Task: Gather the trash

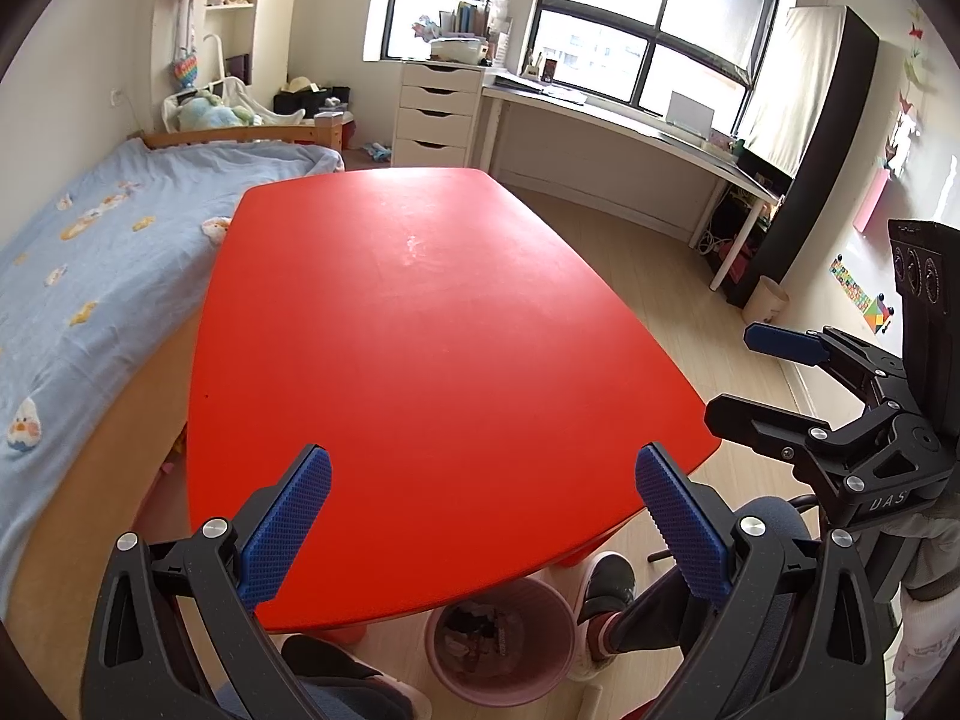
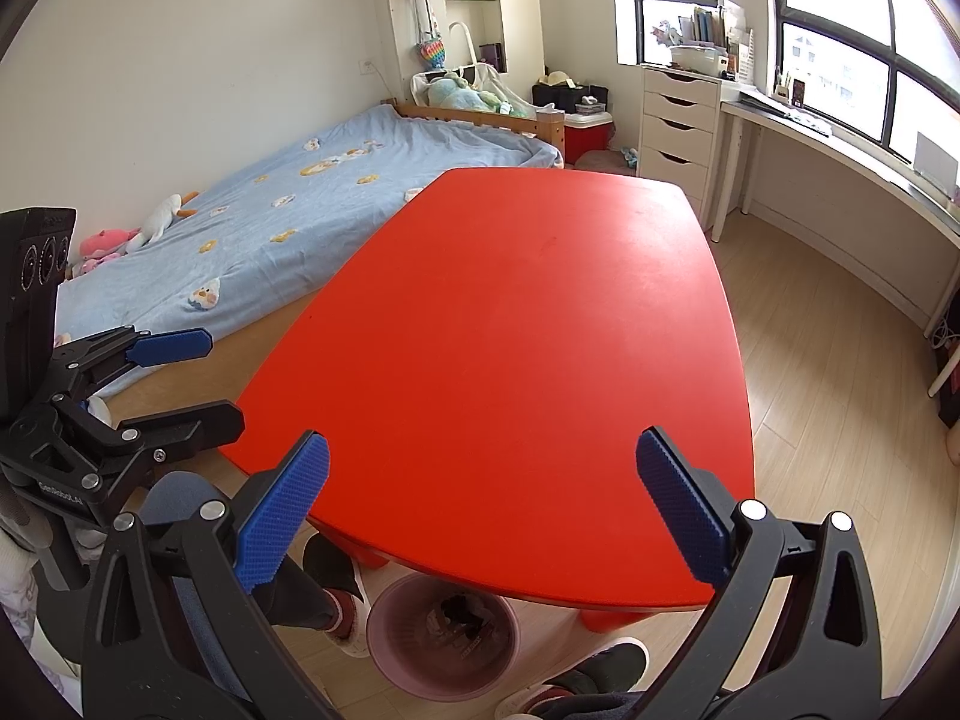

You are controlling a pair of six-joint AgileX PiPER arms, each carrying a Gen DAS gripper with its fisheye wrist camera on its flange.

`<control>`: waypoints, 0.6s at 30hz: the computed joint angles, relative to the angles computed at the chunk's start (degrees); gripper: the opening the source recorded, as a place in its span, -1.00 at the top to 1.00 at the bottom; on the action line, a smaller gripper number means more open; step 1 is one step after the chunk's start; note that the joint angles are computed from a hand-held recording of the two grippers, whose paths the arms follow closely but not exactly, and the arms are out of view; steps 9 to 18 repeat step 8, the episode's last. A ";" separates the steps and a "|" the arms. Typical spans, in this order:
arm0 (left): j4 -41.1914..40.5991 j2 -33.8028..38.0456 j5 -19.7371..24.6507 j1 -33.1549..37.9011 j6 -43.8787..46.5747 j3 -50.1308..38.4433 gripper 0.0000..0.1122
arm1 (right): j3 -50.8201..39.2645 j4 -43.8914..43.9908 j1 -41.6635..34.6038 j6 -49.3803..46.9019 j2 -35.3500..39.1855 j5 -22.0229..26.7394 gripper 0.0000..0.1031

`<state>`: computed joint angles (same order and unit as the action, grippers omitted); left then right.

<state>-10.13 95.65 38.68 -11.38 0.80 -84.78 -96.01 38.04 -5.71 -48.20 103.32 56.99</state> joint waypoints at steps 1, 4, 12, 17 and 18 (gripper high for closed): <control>0.74 -0.08 -0.13 -0.27 -0.32 0.07 -0.73 | -0.06 0.03 -0.01 0.00 0.03 0.05 -0.94; 1.64 -0.21 -0.42 -0.74 -0.53 0.23 -0.73 | -0.19 0.00 -0.02 0.05 0.09 0.15 -0.94; -0.35 0.02 -0.07 -0.13 0.66 0.04 -0.73 | -0.23 -0.06 -0.01 0.08 0.10 0.16 -0.94; -0.35 0.02 -0.07 -0.13 0.66 0.04 -0.73 | -0.23 -0.06 -0.01 0.08 0.10 0.16 -0.94; -0.35 0.02 -0.07 -0.13 0.66 0.04 -0.73 | -0.23 -0.06 -0.01 0.08 0.10 0.16 -0.94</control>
